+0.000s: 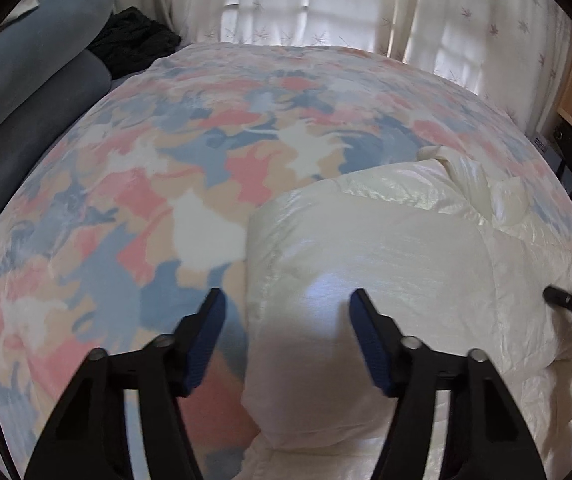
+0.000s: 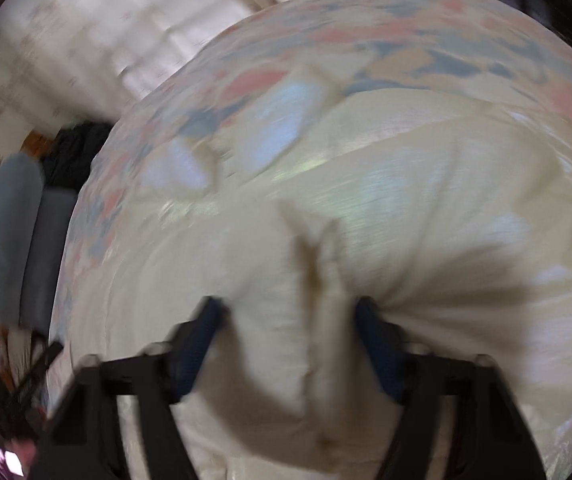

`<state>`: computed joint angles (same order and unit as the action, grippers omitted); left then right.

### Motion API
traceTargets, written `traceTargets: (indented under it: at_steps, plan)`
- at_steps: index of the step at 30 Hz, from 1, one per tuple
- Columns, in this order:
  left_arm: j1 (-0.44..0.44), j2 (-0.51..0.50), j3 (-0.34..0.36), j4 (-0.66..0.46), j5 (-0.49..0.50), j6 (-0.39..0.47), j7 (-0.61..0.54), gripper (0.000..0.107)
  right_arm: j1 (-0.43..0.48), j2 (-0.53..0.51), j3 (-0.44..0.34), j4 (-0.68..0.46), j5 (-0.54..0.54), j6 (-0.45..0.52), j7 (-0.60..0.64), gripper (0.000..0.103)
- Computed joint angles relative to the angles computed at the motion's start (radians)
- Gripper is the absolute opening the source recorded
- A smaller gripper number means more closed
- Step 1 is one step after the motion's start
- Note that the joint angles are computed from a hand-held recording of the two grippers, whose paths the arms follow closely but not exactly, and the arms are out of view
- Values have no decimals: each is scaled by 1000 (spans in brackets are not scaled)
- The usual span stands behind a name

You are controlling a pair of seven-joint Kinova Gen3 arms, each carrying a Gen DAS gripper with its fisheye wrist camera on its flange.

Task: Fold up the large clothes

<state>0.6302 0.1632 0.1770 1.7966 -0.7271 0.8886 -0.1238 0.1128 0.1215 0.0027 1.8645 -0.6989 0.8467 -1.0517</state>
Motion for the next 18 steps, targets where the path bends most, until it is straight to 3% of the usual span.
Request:
traceTargets:
  at_steps: [2,5,7,9,11,12,14,18]
  plan:
    - [6,8,3,-20,-7,0,-2,40,26,-59,-27,8,4,-6,55,10]
    - [27,36,4,-70,-32,8,-11,33,69,-198,-61,79,-24,-115,110,9]
    - [48,63,-4,-106,-57,17,-13,30,19,-240,-28,106,34,-196,69,10]
    - [69,104,-14,-152,-69,32,-23,30,-14,-226,-10,112,116,-238,2,12]
    - [75,163,-25,-209,-39,47,-71,30,-62,-169,39,98,191,-218,-70,16]
    - [87,198,-34,-239,-30,72,-89,30,-58,-136,42,95,209,-213,-85,23]
    - [108,275,-54,-295,-10,124,-130,30,-60,-90,65,101,197,-208,-66,40]
    - [171,328,-114,-308,-24,152,-124,30,36,-91,53,121,62,-151,25,51]
